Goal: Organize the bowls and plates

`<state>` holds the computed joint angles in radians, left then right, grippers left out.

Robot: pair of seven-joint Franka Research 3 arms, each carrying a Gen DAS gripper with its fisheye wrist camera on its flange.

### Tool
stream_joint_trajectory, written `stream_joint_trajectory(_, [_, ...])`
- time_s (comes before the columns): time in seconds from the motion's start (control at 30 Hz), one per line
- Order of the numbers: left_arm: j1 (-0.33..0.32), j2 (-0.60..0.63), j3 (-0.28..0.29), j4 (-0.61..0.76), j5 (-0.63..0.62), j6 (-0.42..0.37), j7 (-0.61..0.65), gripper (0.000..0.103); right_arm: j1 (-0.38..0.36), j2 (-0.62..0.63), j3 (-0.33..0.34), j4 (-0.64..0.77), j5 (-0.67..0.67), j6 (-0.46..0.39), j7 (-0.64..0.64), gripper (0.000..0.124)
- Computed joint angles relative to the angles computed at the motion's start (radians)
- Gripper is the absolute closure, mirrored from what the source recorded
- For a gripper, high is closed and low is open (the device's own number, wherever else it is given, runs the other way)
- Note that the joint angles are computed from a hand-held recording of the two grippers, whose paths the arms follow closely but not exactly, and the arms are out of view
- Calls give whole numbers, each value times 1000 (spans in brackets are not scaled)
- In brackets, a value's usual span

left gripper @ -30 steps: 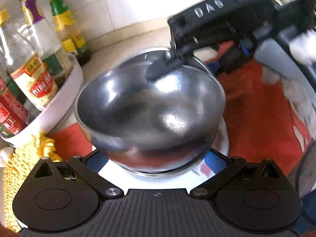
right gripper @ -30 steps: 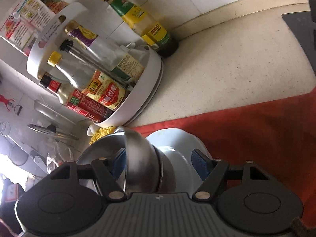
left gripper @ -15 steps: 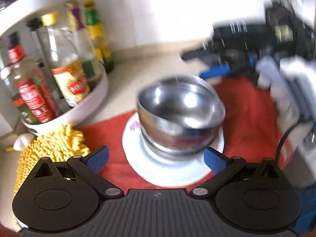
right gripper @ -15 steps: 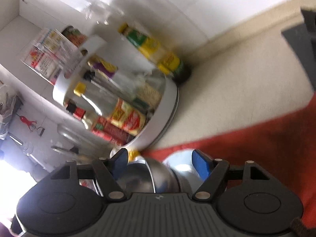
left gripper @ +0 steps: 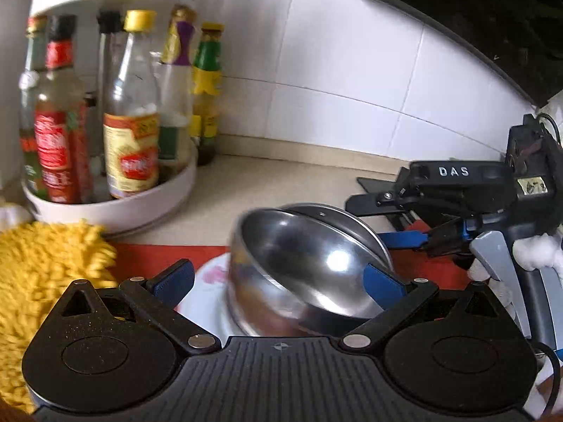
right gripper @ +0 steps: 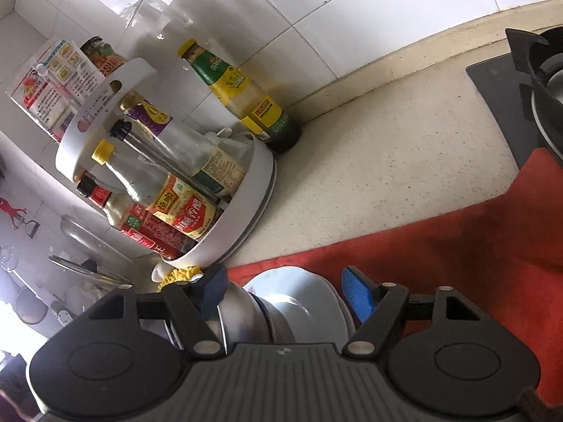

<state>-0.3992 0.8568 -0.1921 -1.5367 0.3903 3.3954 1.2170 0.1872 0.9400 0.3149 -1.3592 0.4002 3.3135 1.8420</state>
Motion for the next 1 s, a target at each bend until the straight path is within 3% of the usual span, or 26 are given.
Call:
stream_joint_trajectory(0.13, [-35, 71, 25, 81, -20, 24, 6, 1, 55, -8, -85, 10, 28, -50, 32, 56])
stream_joint_trajectory(0.17, [-61, 71, 58, 82, -41, 44, 3, 1, 82, -13, -124, 10, 37, -63, 46, 56])
stream_joint_trajectory(0.23, [-141, 65, 160, 62, -127, 131, 5, 0, 78, -20, -120, 4, 32, -65, 37, 56])
stream_joint_trajectory(0.3, [-261, 74, 293, 54, -311, 223, 49, 0, 94, -34, -146, -2, 26, -74, 30, 56])
stream_joint_trajectory(0.33, [-290, 88, 325, 67, -377, 247, 72, 0, 114, -38, -175, 1, 21, -83, 31, 56])
stream_joint_trajectory(0.43, [-377, 137, 415, 124, -588, 227, 150, 0, 153, -34, -233, 23, 8, -102, 34, 56])
stream_joint_trajectory(0.57, [-449, 220, 502, 221, -795, 175, 218, 0, 133, -16, -208, 52, -1, -118, 18, 56])
stream_joint_trajectory(0.7, [-465, 289, 519, 307, -865, 172, 270, 0, 124, 3, -200, 83, -3, -150, 13, 56])
stream_joint_trajectory(0.77, [-448, 286, 491, 314, -850, 163, 292, 0, 142, 8, -231, 89, 2, -154, 35, 56])
stream_joint_trajectory(0.87, [-420, 258, 450, 288, -820, 184, 297, 0, 119, 9, -206, 91, 4, -158, 30, 56])
stream_joint_trajectory(1.0, [-344, 143, 336, 149, -737, 249, 306, 0, 111, 5, -197, 85, 8, -129, 25, 56])
